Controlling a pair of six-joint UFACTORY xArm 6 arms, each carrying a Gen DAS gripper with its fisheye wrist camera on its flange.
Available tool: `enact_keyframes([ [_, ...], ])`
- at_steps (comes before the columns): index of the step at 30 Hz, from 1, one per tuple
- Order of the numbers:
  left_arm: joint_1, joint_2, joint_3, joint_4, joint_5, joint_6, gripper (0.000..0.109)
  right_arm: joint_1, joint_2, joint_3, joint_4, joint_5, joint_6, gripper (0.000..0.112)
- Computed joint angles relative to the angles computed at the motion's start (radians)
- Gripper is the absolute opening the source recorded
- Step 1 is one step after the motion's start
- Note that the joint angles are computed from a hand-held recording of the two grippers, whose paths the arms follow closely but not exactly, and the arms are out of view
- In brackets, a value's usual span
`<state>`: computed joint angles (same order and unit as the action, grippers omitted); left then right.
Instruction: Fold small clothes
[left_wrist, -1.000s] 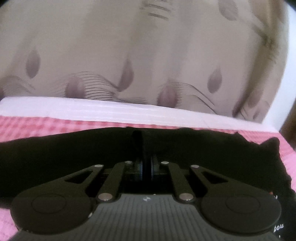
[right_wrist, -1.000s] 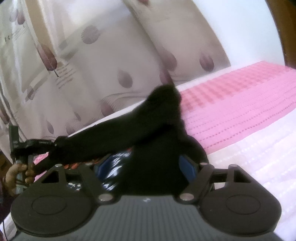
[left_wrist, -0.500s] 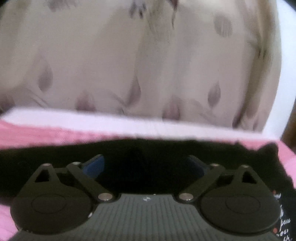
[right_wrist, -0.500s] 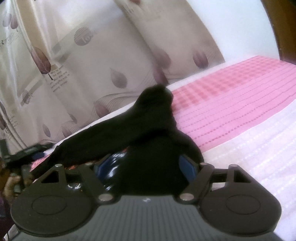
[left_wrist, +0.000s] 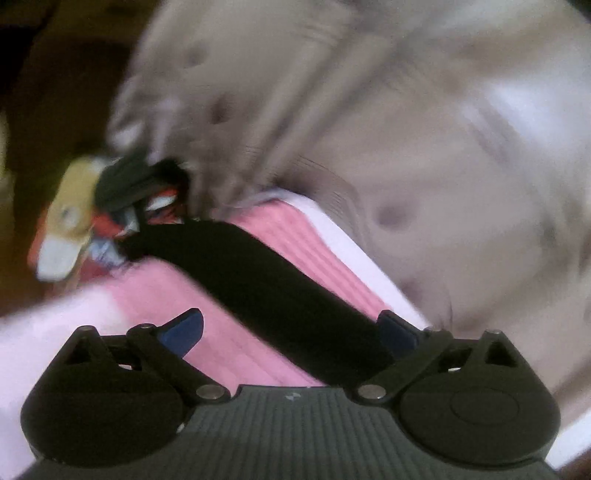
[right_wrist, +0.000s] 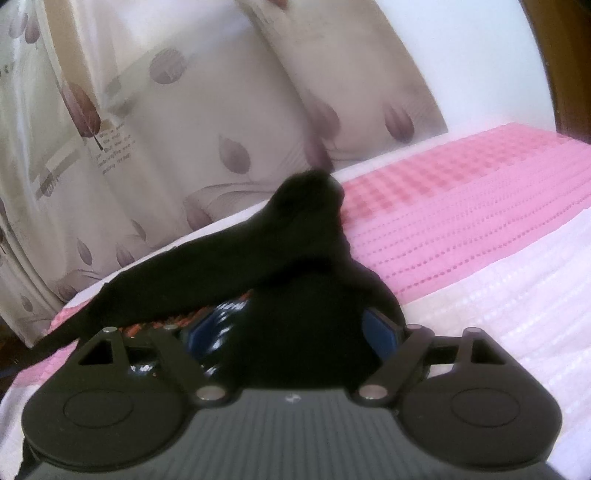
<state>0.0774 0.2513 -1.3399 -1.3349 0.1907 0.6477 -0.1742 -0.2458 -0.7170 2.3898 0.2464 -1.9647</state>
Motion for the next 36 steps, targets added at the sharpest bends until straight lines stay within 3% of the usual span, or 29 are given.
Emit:
enact_keyframes([
  [4,0.179,0.085,-0.113,0.239,0.252,-0.271,0.099,0.019,0.018,-0.027,0.049,-0.046,-0.065,0.084],
  [9,0.271,0.230,-0.287,0.193,0.447,-0.349,0.099,0.034,0.035,-0.055,0.123,-0.094,-0.163,0.084],
  [13,0.272,0.336,-0.388,0.178,0.492,-0.449,0.095,0.043,0.051,-0.079,0.161,-0.133,-0.209,0.084],
  [16,0.266,0.390,-0.438,0.171,0.473,-0.480,0.073,0.049,0.062,-0.098,0.203,-0.162,-0.261,0.084],
  [19,0.247,0.400,-0.451,0.120,0.415,-0.432,0.031,0.052,0.072,-0.115,0.251,-0.185,-0.323,0.084],
  [20,0.228,0.388,-0.446,0.138,0.356,-0.414,0.010,0.053,0.074,-0.118,0.253,-0.189,-0.328,0.084],
  [23,0.161,0.314,-0.392,0.301,0.173,-0.449,0.009,0.057,0.076,-0.121,0.237,-0.195,-0.317,0.084],
  [26,0.087,0.214,-0.346,0.229,0.085,-0.318,0.009,0.055,0.068,-0.108,0.216,-0.179,-0.292,0.084],
  [30,-0.030,0.121,-0.334,0.239,0.053,-0.245,0.008,0.053,0.052,-0.082,0.158,-0.144,-0.231,0.084],
  [36,-0.242,0.108,-0.418,0.379,0.082,-0.306,0.008,0.041,0.016,-0.031,0.067,-0.068,-0.135,0.084],
])
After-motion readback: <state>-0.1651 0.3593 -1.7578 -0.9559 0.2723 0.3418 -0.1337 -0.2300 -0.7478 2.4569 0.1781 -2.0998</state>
